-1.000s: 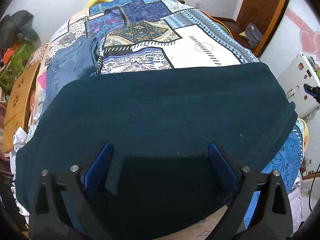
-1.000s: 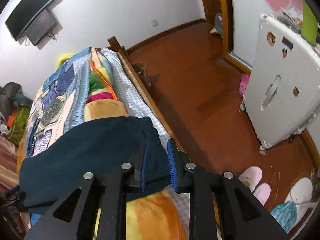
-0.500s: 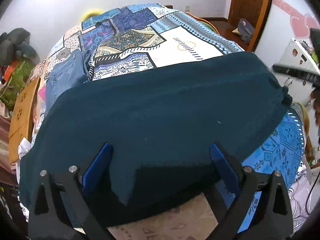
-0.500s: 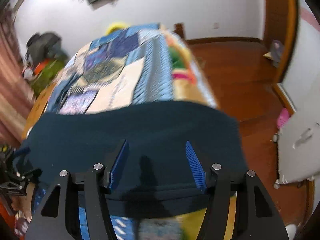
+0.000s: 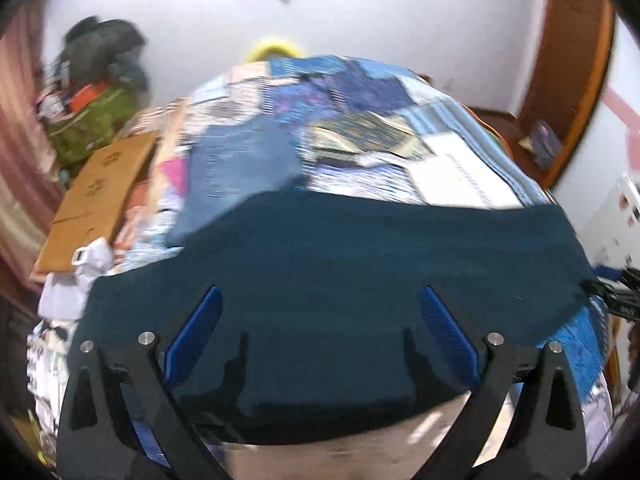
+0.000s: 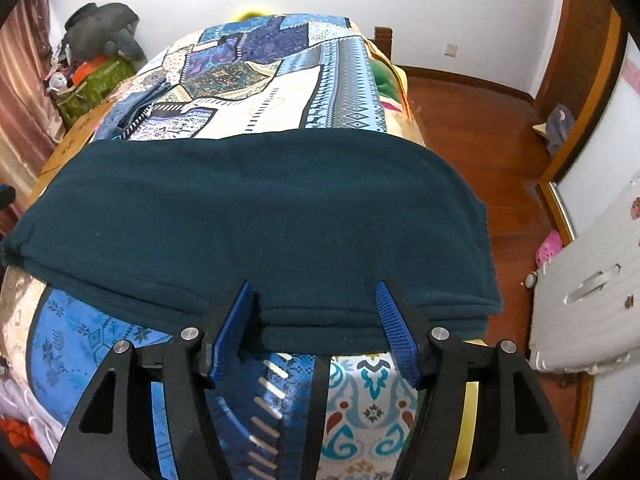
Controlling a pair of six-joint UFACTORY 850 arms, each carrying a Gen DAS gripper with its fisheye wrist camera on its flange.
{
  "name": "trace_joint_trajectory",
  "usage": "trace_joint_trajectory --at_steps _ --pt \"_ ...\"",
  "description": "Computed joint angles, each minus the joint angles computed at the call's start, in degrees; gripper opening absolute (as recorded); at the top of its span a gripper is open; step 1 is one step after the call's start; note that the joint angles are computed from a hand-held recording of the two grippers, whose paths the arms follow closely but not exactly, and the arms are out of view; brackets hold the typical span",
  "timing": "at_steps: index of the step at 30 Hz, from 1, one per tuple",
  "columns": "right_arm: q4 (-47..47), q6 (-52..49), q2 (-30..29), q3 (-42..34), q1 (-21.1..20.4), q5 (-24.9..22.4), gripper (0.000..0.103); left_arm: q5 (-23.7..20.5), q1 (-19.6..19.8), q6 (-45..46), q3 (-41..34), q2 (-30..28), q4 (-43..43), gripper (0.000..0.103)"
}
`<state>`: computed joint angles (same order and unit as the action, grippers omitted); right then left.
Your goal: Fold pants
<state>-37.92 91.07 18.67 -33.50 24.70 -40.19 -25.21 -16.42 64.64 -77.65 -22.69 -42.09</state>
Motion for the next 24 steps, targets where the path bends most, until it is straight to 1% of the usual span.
trace_joint_trajectory --at_steps 3,5,7,10,12,14,17,18,21,24 --pt "-0.6 -0.7 -1.6 -2.5 0.5 0.0 0.06 0.1 3.1 -1.2 -2.8 -1.5 -0.7 0.1" --pt "-2.7 -0.8 -3.0 -4.6 1.0 -0.4 0.06 0.0 5.3 -2.0 -5.3 -2.8 -1.1 0.1" --pt "-5.0 -1.1 -5.3 -7.4 0.8 0.5 0.06 0.1 7.1 -2.4 -7.1 -3.9 -1.5 0.1" --pt "-8.4 -1.8 -9.3 -11.8 -0.2 3.4 0.061 0.1 9.9 -3.9 -11.1 -6.3 -0.9 0.1" --pt "-10.1 -3.1 -12.5 -15.1 -1.0 6.1 0.061 1.0 11.3 -5.7 -13.3 -7.9 0.0 0.1" --pt "-11.2 -4.6 -15.7 -18.4 -1.8 8.5 0.061 1.2 12.9 -8.8 -16.7 -10.4 2.4 0.1" --pt "-10.5 -9.5 -21.2 -24.2 -3.0 13.0 0.061 -1.6 14.5 -14.6 -23.3 -15.0 7.5 0.1" --pt "-9.9 -11.5 -23.1 -26.2 -3.3 14.1 0.062 -3.6 15.1 -16.4 -26.4 -17.2 9.4 0.1" --pt "-7.2 -18.1 -28.6 -31.8 -3.9 16.5 0.067 -7.3 15.9 -21.3 -34.5 -23.0 15.2 0.1" --pt "-2.5 -26.3 -34.2 -37.5 -4.5 17.9 0.068 -11.5 16.0 -26.5 -43.3 -29.4 21.5 0.1"
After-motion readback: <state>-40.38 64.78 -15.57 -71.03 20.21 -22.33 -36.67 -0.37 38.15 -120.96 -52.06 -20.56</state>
